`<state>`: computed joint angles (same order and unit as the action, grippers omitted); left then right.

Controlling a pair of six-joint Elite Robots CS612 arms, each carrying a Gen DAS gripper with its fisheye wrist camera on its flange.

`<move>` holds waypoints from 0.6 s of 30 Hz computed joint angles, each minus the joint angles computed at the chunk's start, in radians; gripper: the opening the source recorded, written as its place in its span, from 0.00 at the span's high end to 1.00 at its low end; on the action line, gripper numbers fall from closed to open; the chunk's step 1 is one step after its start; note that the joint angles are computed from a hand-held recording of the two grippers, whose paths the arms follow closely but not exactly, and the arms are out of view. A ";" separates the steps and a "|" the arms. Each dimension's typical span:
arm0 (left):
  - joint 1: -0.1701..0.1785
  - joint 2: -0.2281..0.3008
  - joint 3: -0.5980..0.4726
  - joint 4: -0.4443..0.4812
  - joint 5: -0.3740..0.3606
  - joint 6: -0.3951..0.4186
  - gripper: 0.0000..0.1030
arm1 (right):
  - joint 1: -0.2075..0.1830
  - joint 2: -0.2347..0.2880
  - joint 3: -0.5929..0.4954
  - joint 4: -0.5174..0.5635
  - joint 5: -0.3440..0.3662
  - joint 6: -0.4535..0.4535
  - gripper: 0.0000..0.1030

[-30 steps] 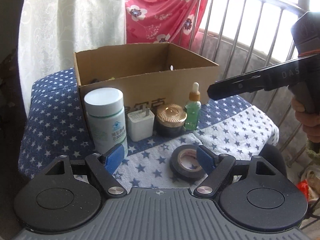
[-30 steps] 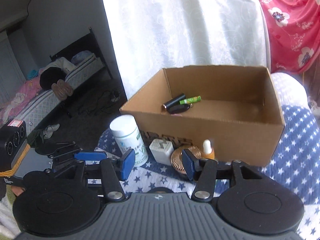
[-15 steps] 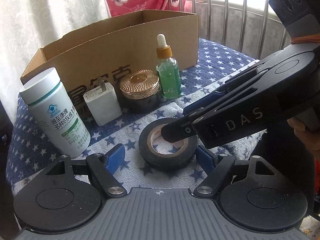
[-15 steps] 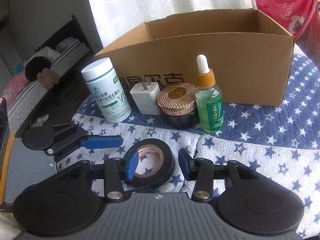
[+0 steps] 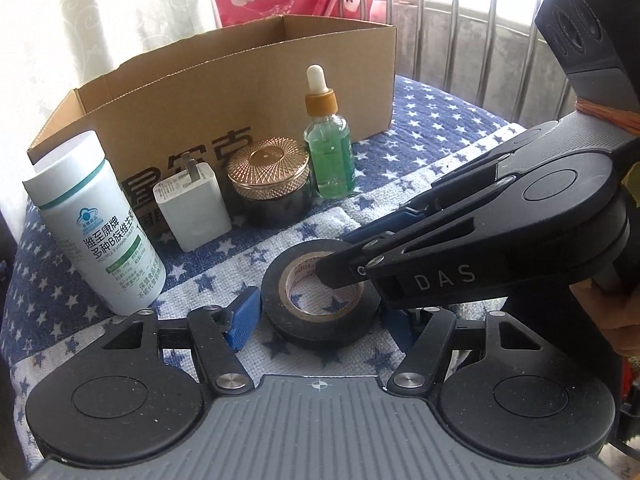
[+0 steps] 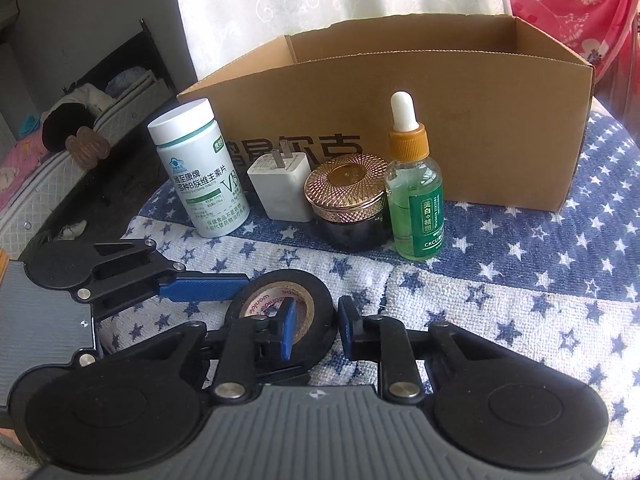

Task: Organize rigid objects
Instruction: 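Grasp the black tape roll by its rim with the right gripper, then carry the tape roll into the box and open the right gripper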

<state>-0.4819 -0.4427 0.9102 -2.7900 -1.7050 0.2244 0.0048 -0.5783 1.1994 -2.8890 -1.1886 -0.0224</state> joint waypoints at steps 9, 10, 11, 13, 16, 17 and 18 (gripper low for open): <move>-0.003 -0.047 0.080 -0.135 0.021 0.023 0.36 | 0.008 -0.037 0.040 -0.080 -0.020 0.006 0.79; -0.004 -0.055 0.092 -0.161 0.026 0.027 0.36 | 0.010 -0.043 0.042 -0.092 -0.020 0.005 0.79; -0.004 -0.062 0.102 -0.190 0.034 0.035 0.36 | 0.010 -0.049 0.042 -0.103 -0.017 0.002 0.79; -0.004 -0.072 0.111 -0.249 0.047 0.048 0.36 | 0.010 -0.058 0.037 -0.125 -0.009 -0.009 0.79; -0.004 -0.077 0.107 -0.320 0.066 0.063 0.36 | 0.010 -0.068 0.017 -0.153 0.000 -0.041 0.79; -0.004 -0.074 0.097 -0.347 0.077 0.070 0.36 | 0.010 -0.069 0.005 -0.160 0.005 -0.054 0.79; -0.004 -0.072 0.087 -0.363 0.084 0.075 0.36 | 0.009 -0.069 -0.008 -0.161 0.011 -0.064 0.79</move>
